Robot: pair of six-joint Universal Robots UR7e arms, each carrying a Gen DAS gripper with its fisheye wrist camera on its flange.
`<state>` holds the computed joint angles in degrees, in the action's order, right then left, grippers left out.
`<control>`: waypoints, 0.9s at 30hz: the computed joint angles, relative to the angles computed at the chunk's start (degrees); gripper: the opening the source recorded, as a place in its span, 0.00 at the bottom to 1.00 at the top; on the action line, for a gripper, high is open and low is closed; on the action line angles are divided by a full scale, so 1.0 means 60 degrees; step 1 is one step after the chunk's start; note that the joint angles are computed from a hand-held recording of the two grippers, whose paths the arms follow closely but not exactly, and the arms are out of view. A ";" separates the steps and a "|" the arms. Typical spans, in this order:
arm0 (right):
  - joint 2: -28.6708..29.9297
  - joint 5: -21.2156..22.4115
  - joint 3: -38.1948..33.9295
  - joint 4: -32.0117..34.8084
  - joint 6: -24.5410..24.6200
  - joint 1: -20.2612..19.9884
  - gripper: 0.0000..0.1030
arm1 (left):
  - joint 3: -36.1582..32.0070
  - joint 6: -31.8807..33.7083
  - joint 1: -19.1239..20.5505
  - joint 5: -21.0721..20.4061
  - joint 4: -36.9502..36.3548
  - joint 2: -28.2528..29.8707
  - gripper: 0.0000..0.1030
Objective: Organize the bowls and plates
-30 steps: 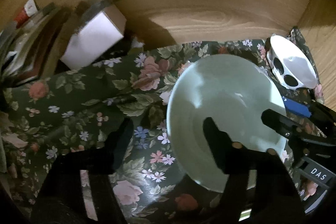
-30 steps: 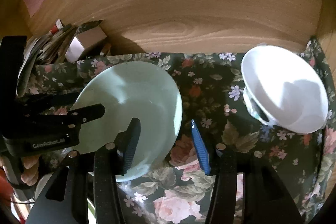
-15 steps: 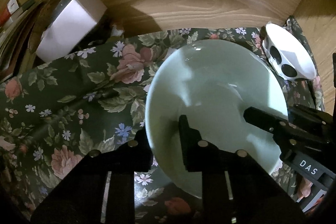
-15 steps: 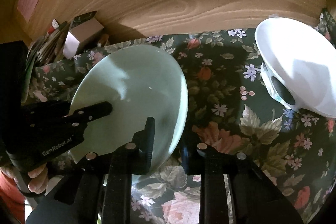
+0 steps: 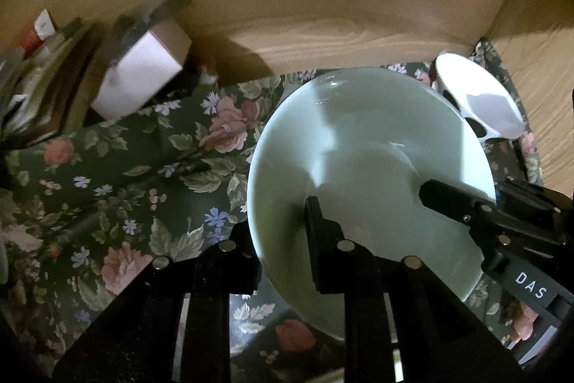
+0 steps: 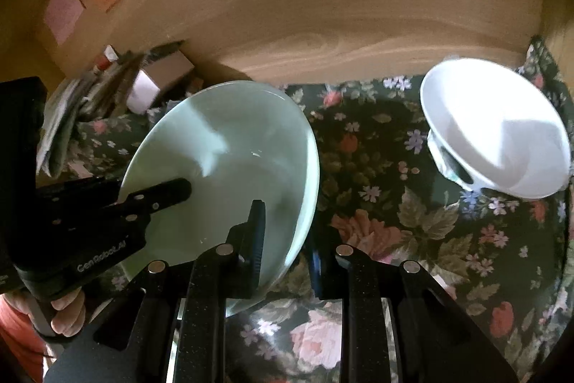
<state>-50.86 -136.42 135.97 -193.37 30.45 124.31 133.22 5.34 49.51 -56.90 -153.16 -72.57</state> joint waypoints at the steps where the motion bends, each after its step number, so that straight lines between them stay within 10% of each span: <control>1: -0.0041 -0.0040 -0.0009 0.0034 0.0027 0.0087 0.19 | 0.0053 -0.0058 -0.0050 -0.0023 0.0007 -0.0126 0.20; 27: 0.0118 -0.1005 -0.0821 0.1175 0.0960 0.2248 0.19 | 0.1620 -0.1190 -0.1623 0.0460 0.1635 -0.4293 0.20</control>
<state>-50.15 -142.45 131.04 -186.32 36.21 137.80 142.94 -1.80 39.77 -54.14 -143.35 -98.33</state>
